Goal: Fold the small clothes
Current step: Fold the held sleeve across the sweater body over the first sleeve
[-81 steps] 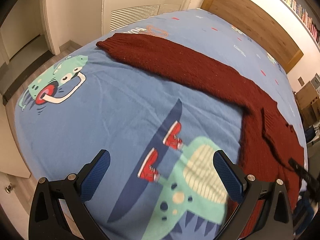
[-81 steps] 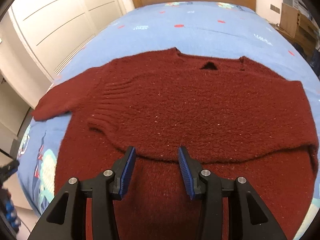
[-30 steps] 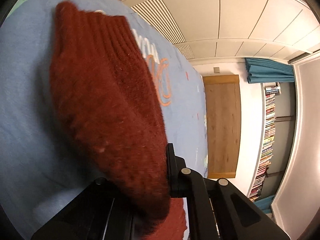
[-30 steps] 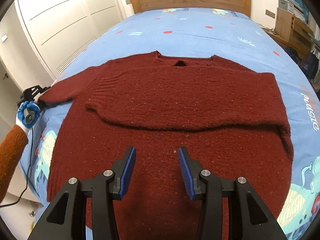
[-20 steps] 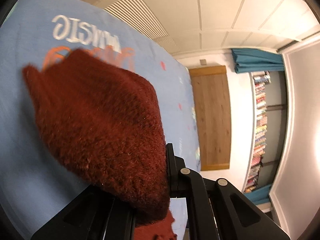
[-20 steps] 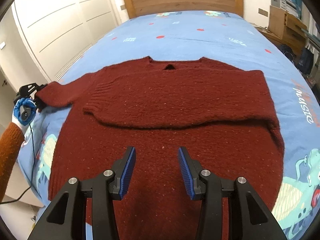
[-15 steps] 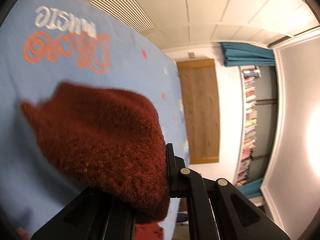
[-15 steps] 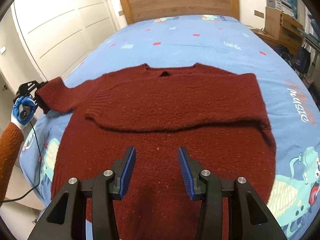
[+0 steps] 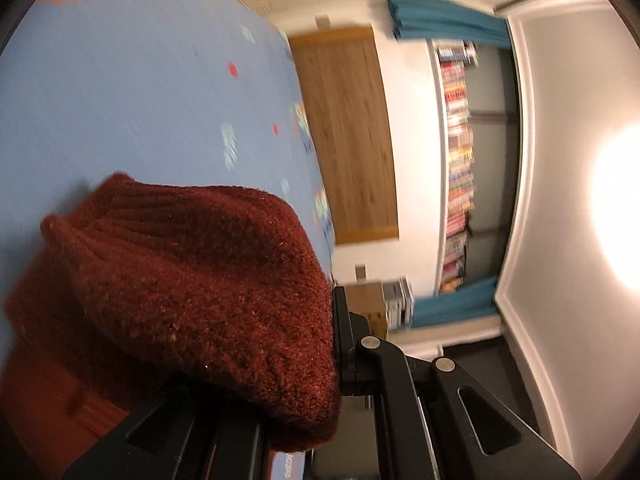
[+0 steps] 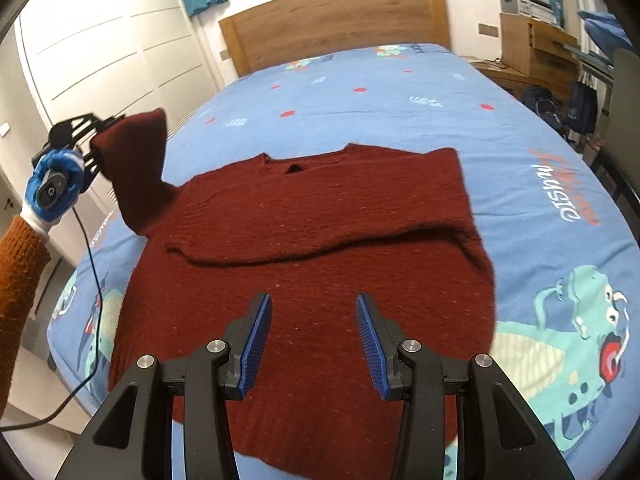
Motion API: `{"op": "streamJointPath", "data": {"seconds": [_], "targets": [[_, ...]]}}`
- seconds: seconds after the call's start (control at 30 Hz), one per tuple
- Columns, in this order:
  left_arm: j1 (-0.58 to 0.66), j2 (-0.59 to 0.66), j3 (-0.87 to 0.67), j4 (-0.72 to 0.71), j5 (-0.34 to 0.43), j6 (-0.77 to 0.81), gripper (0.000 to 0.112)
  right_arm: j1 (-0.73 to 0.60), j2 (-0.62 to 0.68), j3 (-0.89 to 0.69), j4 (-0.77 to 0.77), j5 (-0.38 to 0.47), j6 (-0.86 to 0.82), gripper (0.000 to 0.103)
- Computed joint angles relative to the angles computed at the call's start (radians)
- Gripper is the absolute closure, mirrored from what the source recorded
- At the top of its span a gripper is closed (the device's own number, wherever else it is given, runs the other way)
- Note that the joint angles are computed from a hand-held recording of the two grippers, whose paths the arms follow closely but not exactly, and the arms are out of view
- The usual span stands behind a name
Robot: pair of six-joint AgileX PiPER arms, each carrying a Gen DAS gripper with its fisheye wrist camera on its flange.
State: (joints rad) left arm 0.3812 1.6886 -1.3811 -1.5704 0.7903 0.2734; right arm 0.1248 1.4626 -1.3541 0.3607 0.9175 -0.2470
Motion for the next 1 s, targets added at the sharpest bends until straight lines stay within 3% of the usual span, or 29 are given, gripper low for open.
{"op": "streamJointPath", "data": {"seconds": [0.3,0.57,0.87,0.93,1.0], "targets": [[-0.297,0.042,-0.066,0.142,-0.12,-0.105,0.108,-0.178,-0.053,0.057,0.089,0.044,-0.117,0.057],[-0.57,0.126,-0.075,0.56,-0.214,-0.378,0.108,-0.287,-0.075,0.116,0.14,0.072,-0.192,0.057],[-0.671,0.124,0.036,0.709,-0.229,-0.467,0.105,-0.316,-0.062,0.134,0.156,0.068,-0.221,0.057],[-0.635,0.088,0.067,0.659,-0.21,-0.41,0.099,-0.316,-0.055,0.132,0.16,0.066,-0.222,0.057],[-0.594,0.067,0.074,0.646,-0.195,-0.398,0.082,-0.313,-0.052,0.131,0.162,0.064,-0.224,0.057]]}}
